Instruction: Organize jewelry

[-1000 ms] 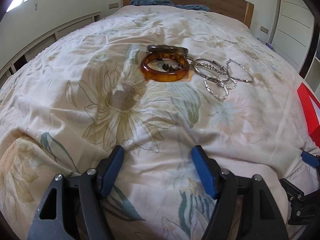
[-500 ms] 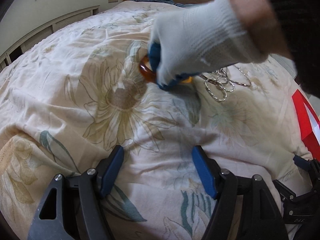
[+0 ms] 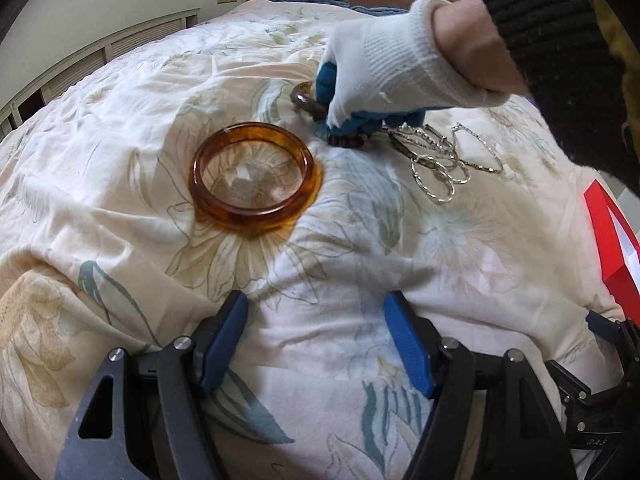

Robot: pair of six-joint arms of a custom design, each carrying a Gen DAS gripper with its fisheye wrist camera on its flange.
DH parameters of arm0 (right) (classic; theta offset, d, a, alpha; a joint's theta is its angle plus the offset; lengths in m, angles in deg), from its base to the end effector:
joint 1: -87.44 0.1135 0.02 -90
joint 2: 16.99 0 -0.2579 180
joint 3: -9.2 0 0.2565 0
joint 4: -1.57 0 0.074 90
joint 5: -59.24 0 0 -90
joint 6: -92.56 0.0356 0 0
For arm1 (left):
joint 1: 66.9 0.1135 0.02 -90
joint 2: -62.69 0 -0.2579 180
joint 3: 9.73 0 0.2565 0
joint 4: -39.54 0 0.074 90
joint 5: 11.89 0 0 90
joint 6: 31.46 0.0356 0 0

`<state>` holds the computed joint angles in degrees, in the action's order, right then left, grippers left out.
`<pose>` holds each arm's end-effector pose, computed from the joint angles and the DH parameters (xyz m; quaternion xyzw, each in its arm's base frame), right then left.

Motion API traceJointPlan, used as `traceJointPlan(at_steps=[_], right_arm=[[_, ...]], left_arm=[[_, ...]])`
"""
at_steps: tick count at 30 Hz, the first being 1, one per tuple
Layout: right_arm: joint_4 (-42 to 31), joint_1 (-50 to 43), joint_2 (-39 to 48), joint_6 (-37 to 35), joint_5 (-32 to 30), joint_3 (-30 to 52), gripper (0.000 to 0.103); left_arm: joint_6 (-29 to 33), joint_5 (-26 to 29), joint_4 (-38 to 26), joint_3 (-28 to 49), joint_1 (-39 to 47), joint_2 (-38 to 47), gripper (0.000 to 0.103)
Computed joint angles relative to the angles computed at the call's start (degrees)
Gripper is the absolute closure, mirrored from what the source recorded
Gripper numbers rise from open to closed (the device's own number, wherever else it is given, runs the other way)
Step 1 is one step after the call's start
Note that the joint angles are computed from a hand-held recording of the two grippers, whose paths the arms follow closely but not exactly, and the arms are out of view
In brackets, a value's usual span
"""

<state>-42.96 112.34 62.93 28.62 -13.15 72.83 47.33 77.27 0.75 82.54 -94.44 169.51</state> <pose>0.2528 0.1055 0.2012 0.0482 0.9559 -0.0266 0.2884 0.3623 -0.1883 0.2080 0.1325 0.9399 -0.0978 0.2990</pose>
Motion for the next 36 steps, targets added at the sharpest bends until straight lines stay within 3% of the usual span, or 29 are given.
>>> traceJointPlan(at_steps=[36], right_arm=[[0.02, 0.54, 0.4, 0.52, 0.35, 0.16, 0.0]], left_arm=[[-0.31, -0.82, -0.22, 0.28, -0.36, 0.49, 0.033]])
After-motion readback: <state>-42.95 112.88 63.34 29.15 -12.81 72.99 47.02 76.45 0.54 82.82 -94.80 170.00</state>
